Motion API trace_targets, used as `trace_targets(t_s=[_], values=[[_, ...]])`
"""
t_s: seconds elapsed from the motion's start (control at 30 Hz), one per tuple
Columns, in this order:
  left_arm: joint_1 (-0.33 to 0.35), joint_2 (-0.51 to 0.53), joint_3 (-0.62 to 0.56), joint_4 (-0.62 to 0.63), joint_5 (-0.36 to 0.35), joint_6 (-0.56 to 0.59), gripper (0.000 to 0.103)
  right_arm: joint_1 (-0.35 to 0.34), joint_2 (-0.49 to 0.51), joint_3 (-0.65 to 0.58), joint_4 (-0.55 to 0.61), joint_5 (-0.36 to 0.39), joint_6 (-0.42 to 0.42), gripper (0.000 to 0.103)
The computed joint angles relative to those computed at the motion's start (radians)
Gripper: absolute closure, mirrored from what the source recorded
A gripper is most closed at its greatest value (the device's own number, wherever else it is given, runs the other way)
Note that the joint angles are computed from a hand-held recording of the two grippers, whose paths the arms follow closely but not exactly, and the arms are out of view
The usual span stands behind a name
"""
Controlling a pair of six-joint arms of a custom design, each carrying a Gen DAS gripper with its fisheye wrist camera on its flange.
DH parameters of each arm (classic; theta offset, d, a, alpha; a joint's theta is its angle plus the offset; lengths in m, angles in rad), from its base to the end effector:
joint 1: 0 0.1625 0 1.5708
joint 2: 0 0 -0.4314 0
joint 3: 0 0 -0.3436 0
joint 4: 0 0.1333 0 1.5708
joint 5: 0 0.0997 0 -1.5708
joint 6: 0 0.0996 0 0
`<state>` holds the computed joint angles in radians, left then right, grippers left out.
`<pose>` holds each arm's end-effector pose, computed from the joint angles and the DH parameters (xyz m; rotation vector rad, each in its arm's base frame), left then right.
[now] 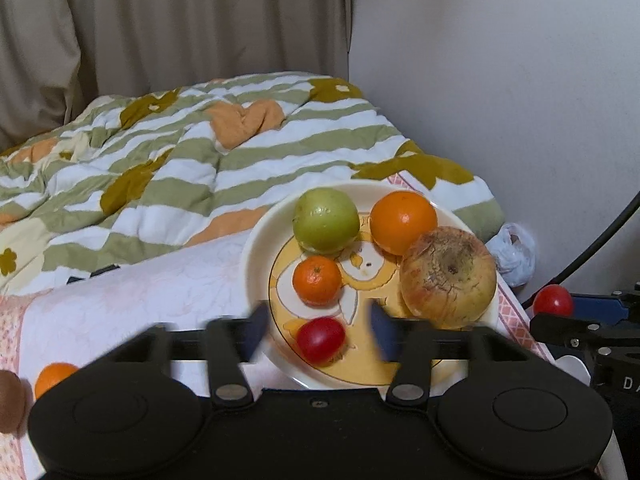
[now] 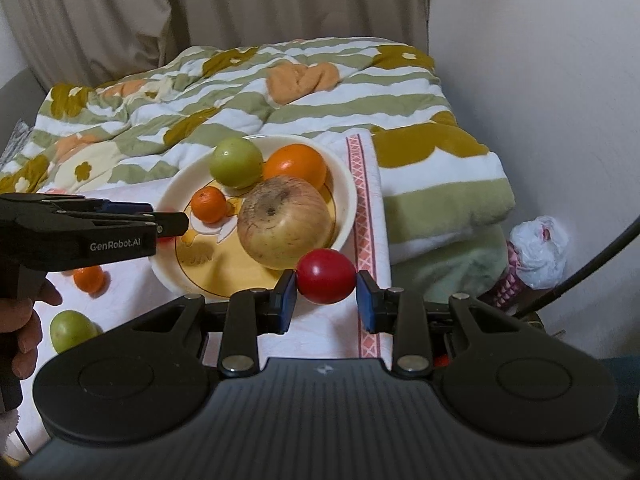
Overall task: Organize fruits
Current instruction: 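Open the left tool to drop its tomato in the bowl while the right tool lowers its tomato in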
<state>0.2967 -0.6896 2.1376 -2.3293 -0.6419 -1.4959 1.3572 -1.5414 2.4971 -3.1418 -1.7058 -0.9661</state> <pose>-0.3335 -0.3248 -0.0135 0.1467 2.1836 -0.9177 0.0431 -0.3668 0.2900 0.9131 -2.4647 0.5951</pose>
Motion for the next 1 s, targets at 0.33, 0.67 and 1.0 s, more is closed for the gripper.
trace_targets(t_s=[0.33, 0.67, 1.0], values=[[-0.078, -0.076, 0.010, 0.213, 0.012, -0.180, 0.004, 0.018, -0.022, 0.012, 0.002, -0.004, 0.017, 0.056], [-0.148, -0.139, 0.018, 0.403, -0.034, -0.389, 0.004, 0.096, 0.039, 0.024, 0.014, -0.009, 0.022, 0.056], [-0.172, -0.154, 0.025, 0.476, -0.078, -0.474, 0.004, 0.115, 0.182, 0.051, -0.077, -0.001, 0.018, 0.056]])
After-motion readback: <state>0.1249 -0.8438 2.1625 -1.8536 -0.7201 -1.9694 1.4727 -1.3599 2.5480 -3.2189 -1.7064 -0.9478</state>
